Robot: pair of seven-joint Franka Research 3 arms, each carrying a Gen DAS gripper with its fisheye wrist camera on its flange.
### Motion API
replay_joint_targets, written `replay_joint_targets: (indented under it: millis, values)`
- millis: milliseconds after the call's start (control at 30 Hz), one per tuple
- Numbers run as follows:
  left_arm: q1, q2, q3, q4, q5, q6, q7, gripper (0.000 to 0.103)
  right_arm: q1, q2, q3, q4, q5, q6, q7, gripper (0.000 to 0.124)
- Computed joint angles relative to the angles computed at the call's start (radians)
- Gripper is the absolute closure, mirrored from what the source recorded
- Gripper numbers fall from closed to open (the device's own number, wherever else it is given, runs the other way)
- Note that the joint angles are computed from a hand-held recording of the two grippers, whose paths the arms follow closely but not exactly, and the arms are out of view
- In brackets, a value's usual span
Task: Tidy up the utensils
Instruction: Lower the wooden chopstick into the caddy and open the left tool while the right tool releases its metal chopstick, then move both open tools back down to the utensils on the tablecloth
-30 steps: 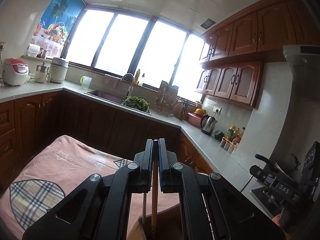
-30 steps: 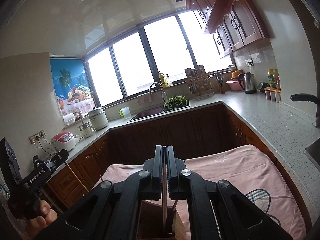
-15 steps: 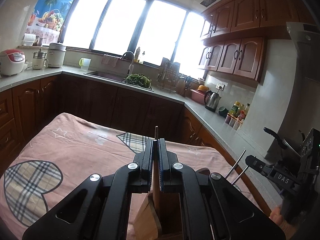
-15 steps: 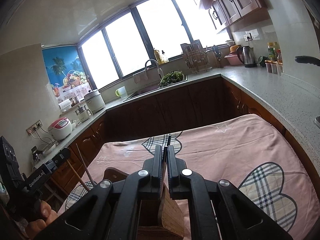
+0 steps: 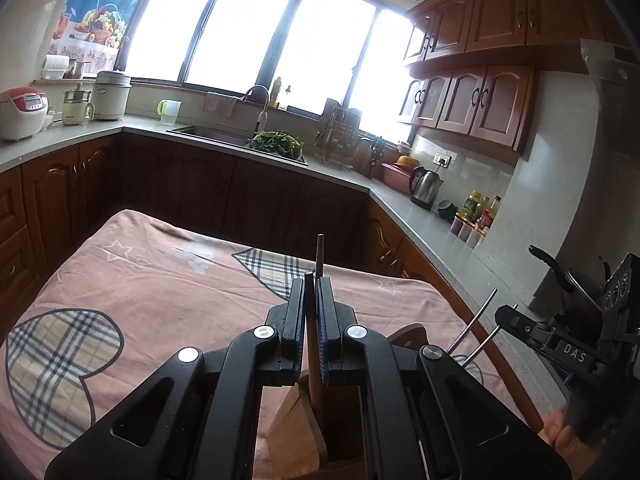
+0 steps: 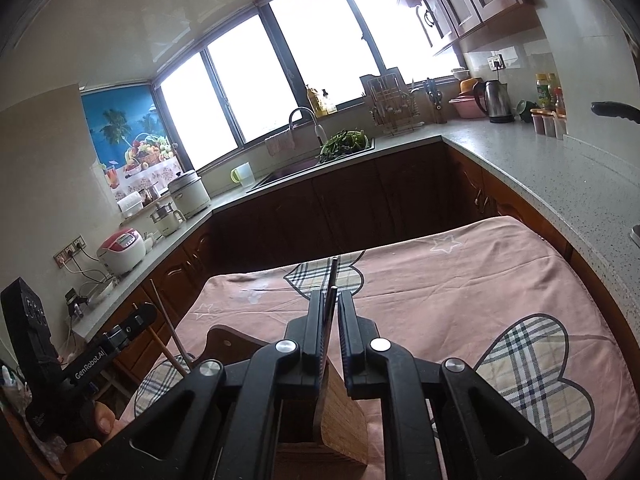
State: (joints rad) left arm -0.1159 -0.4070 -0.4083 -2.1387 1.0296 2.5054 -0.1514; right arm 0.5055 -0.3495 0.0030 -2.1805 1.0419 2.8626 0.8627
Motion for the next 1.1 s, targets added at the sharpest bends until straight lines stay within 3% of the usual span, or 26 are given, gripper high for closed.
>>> replay_joint_targets:
  millis: [67,100,133,167,300,333,400,600,1100]
  values:
    - [-0.005,-0.002,0.007,-0.002,-0.012,0.006,0.01,0.089,-0.006,-0.001,0.003,-0.001,-0.011,-0.004,0.018,0.107]
    - [-0.007,-0.003,0.007,-0.002,-0.018,0.003,0.015,0.076,-0.006,-0.002,0.0,-0.002,-0.008,-0.008,0.021,0.102]
    - [-0.007,-0.009,0.006,-0.005,-0.02,0.003,0.013,0.067,0.001,-0.004,-0.009,-0.002,0.008,-0.017,0.012,0.079]
    - [-0.004,-0.017,0.002,-0.009,-0.018,0.001,0.004,0.048,0.011,-0.009,-0.02,-0.003,0.036,-0.023,-0.009,0.057]
    - [-0.005,-0.045,-0.005,-0.019,-0.031,-0.012,-0.002,0.017,0.007,-0.032,-0.023,-0.017,0.067,-0.037,-0.021,0.049]
    - [-0.006,-0.051,-0.008,-0.021,-0.039,-0.019,0.0,0.014,0.006,-0.037,-0.023,-0.019,0.075,-0.042,-0.022,0.045]
    - [-0.012,-0.067,-0.011,-0.029,-0.053,-0.026,0.011,0.012,0.002,-0.05,-0.021,-0.03,0.08,-0.044,-0.02,0.039]
    - [-0.051,-0.131,-0.009,-0.067,-0.153,-0.064,0.093,0.012,-0.007,-0.122,-0.018,-0.086,0.061,-0.062,0.015,0.039]
    - [-0.187,-0.327,-0.027,-0.207,-0.467,-0.189,0.219,0.01,-0.024,-0.441,-0.01,-0.346,-0.155,-0.187,0.204,0.033]
